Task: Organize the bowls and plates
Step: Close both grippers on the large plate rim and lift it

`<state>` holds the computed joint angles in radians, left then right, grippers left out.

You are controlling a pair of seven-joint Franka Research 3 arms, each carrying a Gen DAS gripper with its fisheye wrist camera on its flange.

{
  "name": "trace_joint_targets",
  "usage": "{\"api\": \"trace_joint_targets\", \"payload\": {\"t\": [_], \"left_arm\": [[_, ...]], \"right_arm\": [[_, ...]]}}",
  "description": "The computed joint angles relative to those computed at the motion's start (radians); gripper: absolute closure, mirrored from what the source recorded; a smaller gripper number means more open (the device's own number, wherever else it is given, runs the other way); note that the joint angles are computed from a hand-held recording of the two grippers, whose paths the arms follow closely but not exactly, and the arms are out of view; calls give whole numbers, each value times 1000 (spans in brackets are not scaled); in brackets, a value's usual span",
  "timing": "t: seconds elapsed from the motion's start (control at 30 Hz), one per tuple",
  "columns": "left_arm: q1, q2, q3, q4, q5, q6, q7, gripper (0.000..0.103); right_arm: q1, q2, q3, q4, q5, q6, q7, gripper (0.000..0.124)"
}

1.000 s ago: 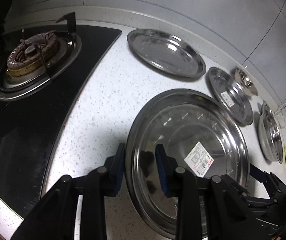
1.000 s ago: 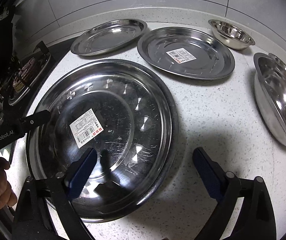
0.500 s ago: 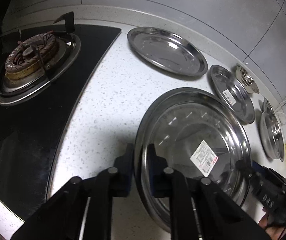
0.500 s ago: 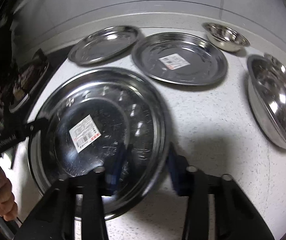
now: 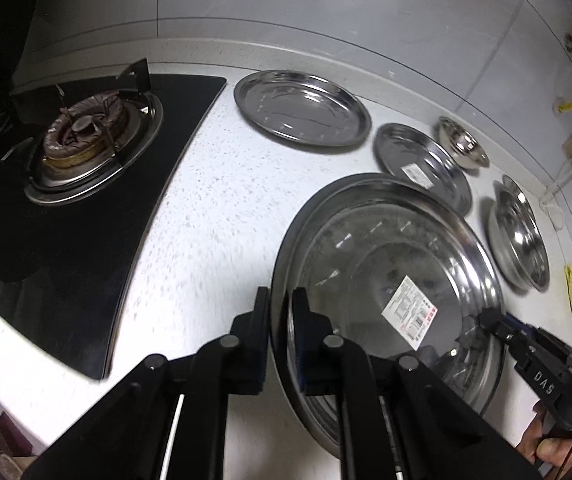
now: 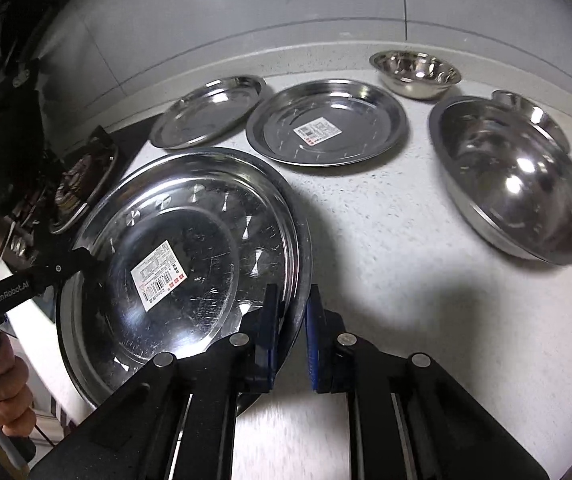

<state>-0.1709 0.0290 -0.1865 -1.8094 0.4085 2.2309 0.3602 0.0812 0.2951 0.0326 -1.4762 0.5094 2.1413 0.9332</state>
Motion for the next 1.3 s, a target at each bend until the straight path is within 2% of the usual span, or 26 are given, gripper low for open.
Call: {"api": "trace_joint_targets", "payload": {"t": [0.4, 0.53, 0.63, 0.9, 0.97, 1.1, 1.23, 1.3], "left_arm": [[-73, -115, -66, -16, -35, -116, -51, 94], [-81, -125, -60, -41, -101, -94, -10, 94], [-77, -131, -46, -79, -152, -44, 54, 94], [-38, -140, 3, -185, -303, 93, 293, 93], [-29, -130, 4, -192, -314, 106, 338, 93], [-15, -104, 4, -192, -326, 106, 405, 92], [-8, -85, -2, -187, -297, 101, 420, 92], [-5, -85, -3, -197, -292, 123, 407, 92]], "right_arm": [[-73, -187, -54, -131, 86, -111, -120, 113], [-68, -219, -68, -165, 50, -115, -119, 113], [-54, -229, -68, -191, -14, -89, -96, 113], [-4, -216, -52, -229, -162, -40, 61, 112], [9, -216, -48, -245, -197, -12, 93, 112], [23, -186, -45, -238, -236, -8, 157, 112], [26, -170, -43, -240, -242, -14, 148, 112], [21, -159, -43, -236, -228, -26, 130, 111]]}}
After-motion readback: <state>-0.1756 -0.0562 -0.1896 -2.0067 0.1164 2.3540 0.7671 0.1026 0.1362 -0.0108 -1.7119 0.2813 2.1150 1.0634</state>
